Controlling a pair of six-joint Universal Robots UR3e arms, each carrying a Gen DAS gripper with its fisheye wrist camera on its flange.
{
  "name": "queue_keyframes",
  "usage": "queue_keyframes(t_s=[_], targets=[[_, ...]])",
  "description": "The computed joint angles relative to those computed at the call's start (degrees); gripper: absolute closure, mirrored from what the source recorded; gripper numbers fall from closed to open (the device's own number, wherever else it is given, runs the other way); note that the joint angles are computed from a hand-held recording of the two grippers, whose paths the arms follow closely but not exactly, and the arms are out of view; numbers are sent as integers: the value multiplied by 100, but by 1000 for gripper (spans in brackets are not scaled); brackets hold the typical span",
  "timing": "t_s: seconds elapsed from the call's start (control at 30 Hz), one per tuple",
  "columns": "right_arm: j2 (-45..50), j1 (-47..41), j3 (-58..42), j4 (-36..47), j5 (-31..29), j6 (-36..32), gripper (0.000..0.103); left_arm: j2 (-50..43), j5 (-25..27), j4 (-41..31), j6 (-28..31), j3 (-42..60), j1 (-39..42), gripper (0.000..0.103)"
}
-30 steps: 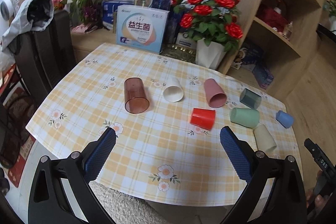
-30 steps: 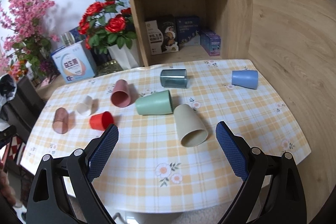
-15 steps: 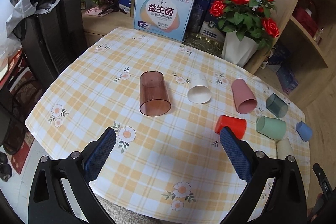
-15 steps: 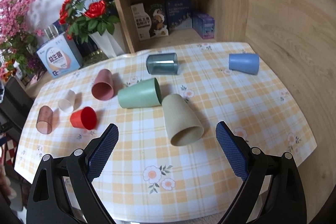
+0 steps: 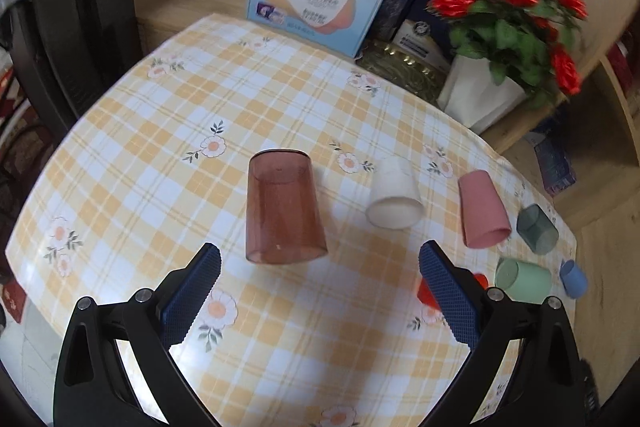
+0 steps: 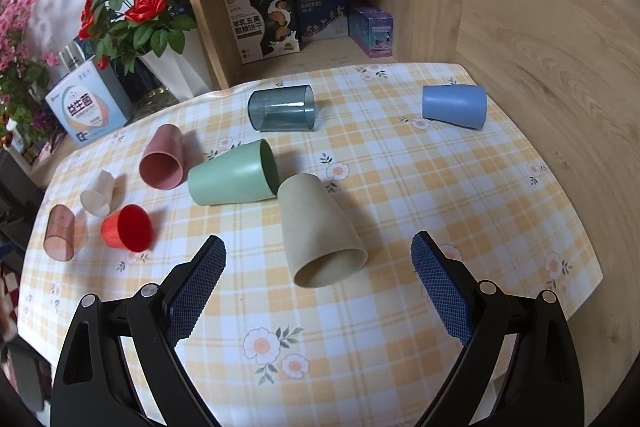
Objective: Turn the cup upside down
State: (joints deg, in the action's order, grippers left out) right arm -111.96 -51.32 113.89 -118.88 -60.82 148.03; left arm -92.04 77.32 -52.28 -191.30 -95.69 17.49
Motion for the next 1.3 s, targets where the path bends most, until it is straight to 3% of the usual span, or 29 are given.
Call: queue_keyframes(t_s=[0.23, 0.33, 0.63, 0.73, 0.8, 1.03, 1.3], targets=[[179, 208, -6, -177, -199, 96, 12, -1338, 104, -337, 126, 925, 113, 6], [236, 315, -26, -188, -262, 118, 12, -1759, 83, -449, -9, 1199, 159, 19], [300, 550, -87, -220, -345, 191, 12, -2526, 425, -575, -57, 1856, -60, 24], [198, 542, -81, -98, -313, 144, 12, -2659, 508, -652, 12, 1986, -119, 39], [53, 458, -80, 67, -212, 47, 12, -2575, 783, -550, -64, 1886, -214, 39], [-173, 148, -50, 305, -11, -79, 12, -1359, 759, -258, 142, 624, -308, 39], [-728, -497, 110, 868, 541, -524, 12, 420, 110, -845, 334, -887, -983, 39]])
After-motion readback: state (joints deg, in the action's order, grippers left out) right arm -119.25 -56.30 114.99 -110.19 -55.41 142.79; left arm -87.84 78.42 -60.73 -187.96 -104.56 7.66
